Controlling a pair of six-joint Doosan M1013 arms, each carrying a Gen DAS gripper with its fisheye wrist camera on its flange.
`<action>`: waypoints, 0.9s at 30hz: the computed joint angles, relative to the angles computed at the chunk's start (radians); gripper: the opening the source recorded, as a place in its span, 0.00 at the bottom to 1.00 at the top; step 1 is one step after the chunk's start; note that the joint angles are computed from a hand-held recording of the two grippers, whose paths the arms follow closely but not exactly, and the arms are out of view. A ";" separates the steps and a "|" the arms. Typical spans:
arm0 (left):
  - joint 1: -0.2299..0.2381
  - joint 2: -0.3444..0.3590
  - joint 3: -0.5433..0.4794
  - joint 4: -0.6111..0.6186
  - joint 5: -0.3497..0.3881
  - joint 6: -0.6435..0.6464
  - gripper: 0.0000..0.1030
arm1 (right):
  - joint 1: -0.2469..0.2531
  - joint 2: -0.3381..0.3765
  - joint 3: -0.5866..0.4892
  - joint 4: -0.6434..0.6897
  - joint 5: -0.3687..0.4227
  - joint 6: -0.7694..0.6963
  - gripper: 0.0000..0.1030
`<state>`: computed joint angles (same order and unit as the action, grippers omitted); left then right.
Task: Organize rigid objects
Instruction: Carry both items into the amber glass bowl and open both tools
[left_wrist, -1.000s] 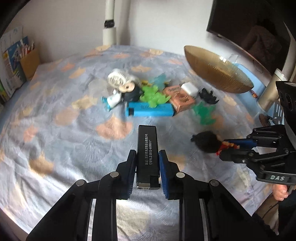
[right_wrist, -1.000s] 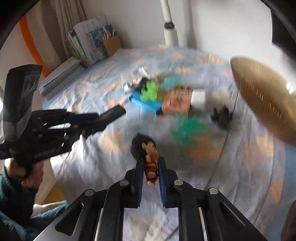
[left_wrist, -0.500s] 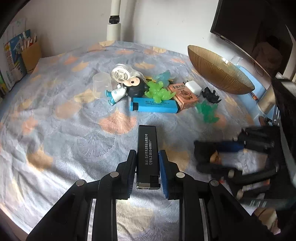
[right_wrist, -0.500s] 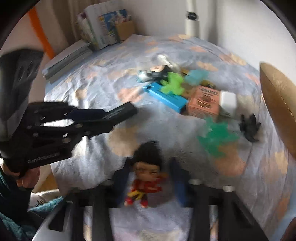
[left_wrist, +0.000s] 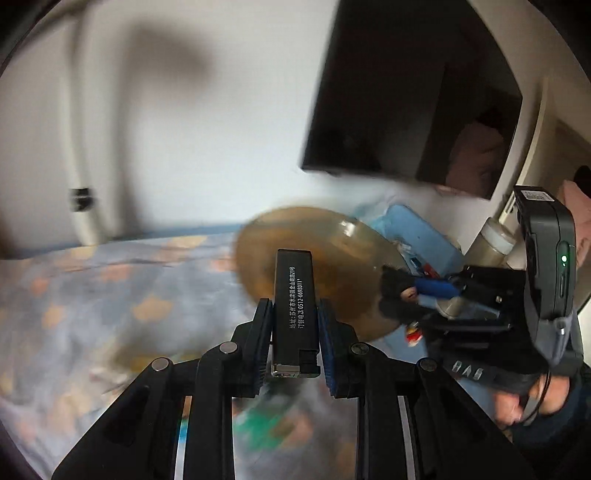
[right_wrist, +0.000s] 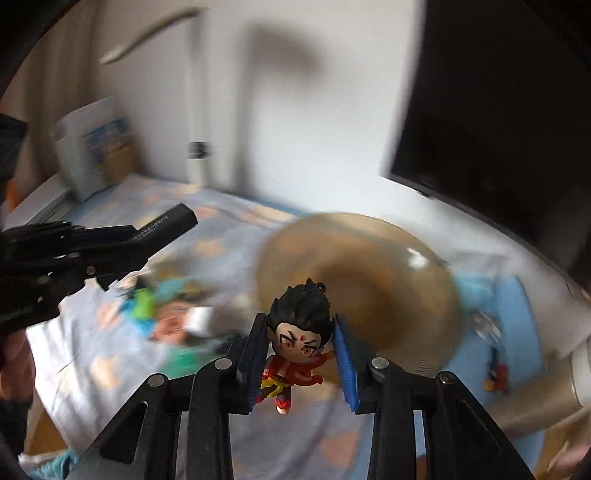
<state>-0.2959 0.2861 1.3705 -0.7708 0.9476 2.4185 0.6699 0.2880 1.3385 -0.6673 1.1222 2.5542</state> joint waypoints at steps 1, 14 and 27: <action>-0.026 0.021 -0.015 0.029 0.003 -0.023 0.21 | -0.022 -0.003 0.009 0.035 0.002 0.006 0.33; -0.061 0.060 -0.020 0.067 -0.035 -0.080 0.63 | -0.110 -0.020 0.076 0.203 -0.019 0.043 0.53; 0.187 -0.128 0.144 -0.253 -0.228 0.123 0.88 | 0.053 -0.017 -0.029 -0.028 -0.091 0.083 0.59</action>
<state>-0.1091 0.1582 1.5146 -1.0241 0.7198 2.5416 0.7228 0.2708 1.3093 -0.6950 1.0316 2.6376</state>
